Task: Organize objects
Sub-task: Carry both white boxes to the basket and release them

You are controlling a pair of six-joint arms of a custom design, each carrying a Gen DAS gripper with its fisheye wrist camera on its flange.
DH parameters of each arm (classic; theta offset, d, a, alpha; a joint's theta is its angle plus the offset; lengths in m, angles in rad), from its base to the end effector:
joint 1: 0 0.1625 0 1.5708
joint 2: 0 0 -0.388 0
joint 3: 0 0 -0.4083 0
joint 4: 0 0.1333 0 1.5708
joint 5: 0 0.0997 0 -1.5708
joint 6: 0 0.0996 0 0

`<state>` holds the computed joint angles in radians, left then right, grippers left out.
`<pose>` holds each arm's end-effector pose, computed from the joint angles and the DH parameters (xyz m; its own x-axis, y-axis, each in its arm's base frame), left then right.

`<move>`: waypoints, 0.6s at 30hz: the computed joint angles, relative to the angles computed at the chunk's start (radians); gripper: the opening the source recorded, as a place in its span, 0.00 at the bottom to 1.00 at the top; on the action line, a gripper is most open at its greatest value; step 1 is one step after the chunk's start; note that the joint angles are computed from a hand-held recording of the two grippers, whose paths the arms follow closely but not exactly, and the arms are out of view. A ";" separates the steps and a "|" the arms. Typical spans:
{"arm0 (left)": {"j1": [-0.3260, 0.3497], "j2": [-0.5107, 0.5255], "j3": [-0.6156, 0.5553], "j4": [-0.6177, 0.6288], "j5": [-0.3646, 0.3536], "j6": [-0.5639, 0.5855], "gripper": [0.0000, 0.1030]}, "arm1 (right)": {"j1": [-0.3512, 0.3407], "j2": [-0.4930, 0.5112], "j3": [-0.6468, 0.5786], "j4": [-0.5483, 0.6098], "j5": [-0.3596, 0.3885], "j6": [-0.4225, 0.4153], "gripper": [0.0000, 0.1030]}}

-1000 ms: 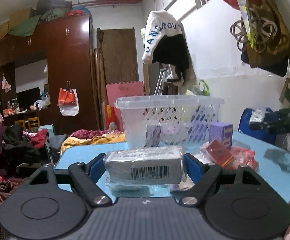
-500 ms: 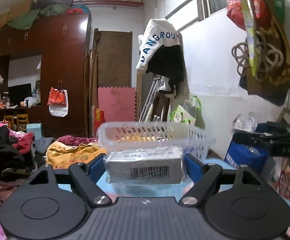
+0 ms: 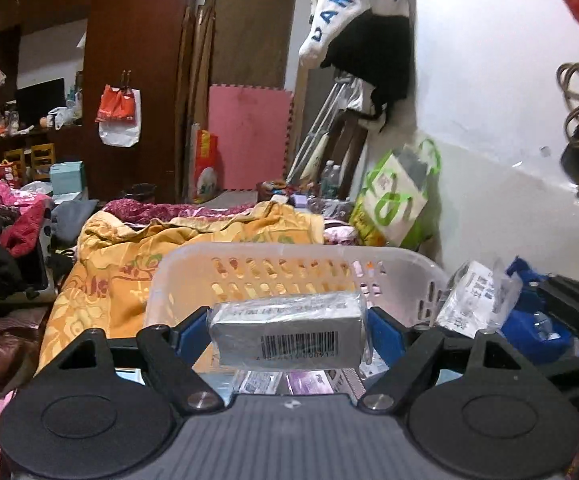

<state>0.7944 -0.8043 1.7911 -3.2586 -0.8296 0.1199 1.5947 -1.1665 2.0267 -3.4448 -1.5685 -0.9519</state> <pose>-0.2898 -0.5813 0.1095 -0.7614 0.2699 -0.5894 0.6311 0.5166 -0.5786 0.1468 -0.5529 0.2417 -0.5697 -0.4455 0.6907 -0.8216 0.2855 -0.4934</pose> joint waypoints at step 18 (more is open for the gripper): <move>-0.040 -0.058 0.185 -0.292 0.099 0.159 1.00 | -0.026 -0.060 0.170 -0.215 0.054 -0.050 1.00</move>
<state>0.7540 -0.8628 1.9763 -3.5508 -0.7310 0.2789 1.5682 -1.2265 2.1969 -3.6596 -1.5146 -1.0014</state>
